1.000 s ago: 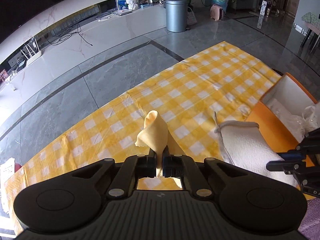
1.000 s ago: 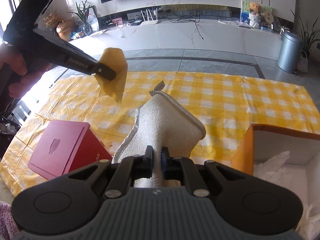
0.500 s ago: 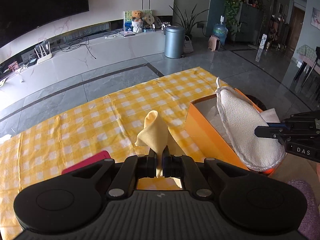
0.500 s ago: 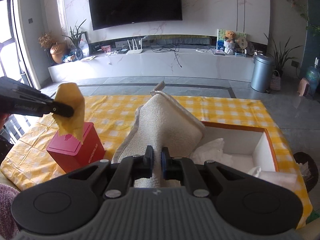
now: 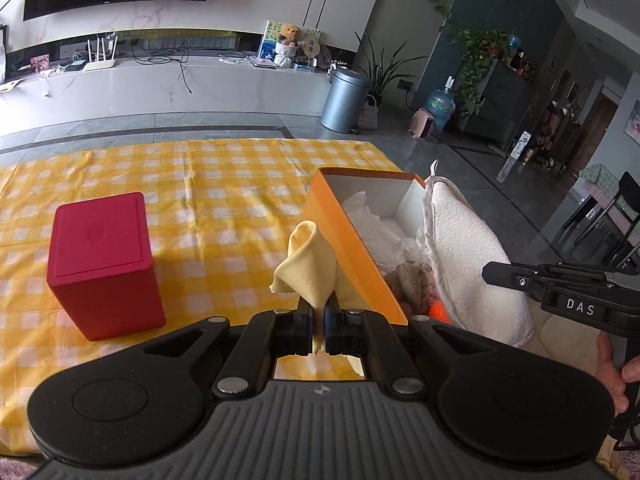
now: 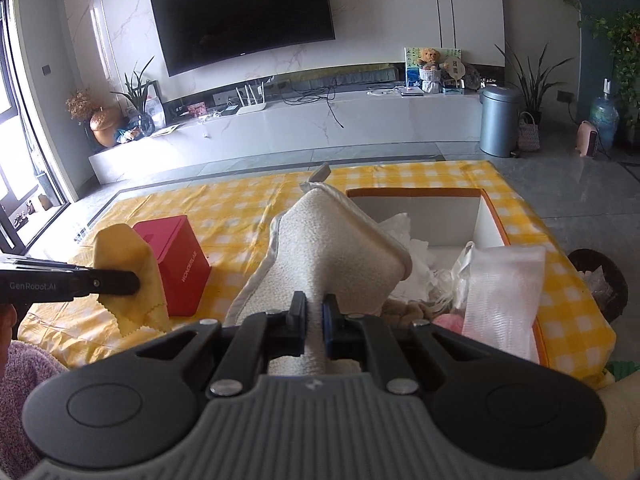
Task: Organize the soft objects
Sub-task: 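Carry the bath mitt and yellow cloth over the cardboard box, then open both tools to drop the mitt and cloth into the box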
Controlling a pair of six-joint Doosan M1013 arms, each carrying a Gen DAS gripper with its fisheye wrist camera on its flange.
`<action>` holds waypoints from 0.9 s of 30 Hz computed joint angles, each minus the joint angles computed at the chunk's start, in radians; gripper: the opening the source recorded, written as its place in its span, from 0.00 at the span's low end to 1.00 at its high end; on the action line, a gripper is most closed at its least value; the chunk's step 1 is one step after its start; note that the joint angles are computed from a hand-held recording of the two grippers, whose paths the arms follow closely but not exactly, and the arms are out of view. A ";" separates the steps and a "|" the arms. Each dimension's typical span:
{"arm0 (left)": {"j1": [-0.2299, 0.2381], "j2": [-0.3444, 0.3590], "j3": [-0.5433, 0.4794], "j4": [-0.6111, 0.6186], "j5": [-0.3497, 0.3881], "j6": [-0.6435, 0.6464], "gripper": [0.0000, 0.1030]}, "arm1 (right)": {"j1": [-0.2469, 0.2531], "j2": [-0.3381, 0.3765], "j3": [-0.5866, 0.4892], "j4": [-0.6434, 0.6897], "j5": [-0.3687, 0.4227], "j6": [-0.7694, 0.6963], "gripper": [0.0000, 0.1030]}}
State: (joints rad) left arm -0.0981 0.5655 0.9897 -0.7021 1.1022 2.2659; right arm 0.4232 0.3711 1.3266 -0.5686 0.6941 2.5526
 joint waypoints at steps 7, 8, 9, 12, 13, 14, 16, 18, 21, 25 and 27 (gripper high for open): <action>-0.049 0.035 -0.065 -0.052 0.048 0.003 0.05 | -0.023 -0.030 0.008 -0.117 0.058 0.014 0.06; -0.059 0.049 -0.089 -0.054 0.062 -0.002 0.05 | -0.030 -0.030 0.004 -0.129 0.068 0.005 0.06; -0.070 0.064 -0.117 -0.051 0.078 -0.008 0.05 | -0.039 -0.028 -0.004 -0.139 0.080 -0.009 0.06; -0.107 0.110 -0.190 -0.011 0.105 -0.025 0.05 | -0.068 -0.017 -0.024 -0.124 0.103 -0.069 0.06; -0.120 0.125 -0.214 0.007 0.110 -0.029 0.05 | -0.076 -0.011 -0.032 -0.116 0.109 -0.094 0.06; -0.132 0.140 -0.236 0.032 0.120 -0.033 0.05 | -0.084 -0.003 -0.039 -0.109 0.114 -0.116 0.06; -0.151 0.162 -0.264 0.067 0.128 -0.033 0.05 | -0.101 0.019 -0.058 -0.085 0.123 -0.168 0.06; -0.170 0.189 -0.298 0.110 0.138 -0.033 0.05 | -0.118 0.044 -0.077 -0.049 0.121 -0.220 0.06; -0.190 0.223 -0.338 0.164 0.148 -0.019 0.05 | -0.142 0.083 -0.106 0.004 0.120 -0.281 0.06; -0.203 0.272 -0.406 0.212 0.194 -0.016 0.05 | -0.167 0.143 -0.160 0.061 0.128 -0.379 0.06; -0.208 0.288 -0.427 0.232 0.207 -0.009 0.05 | -0.177 0.173 -0.189 0.084 0.148 -0.418 0.06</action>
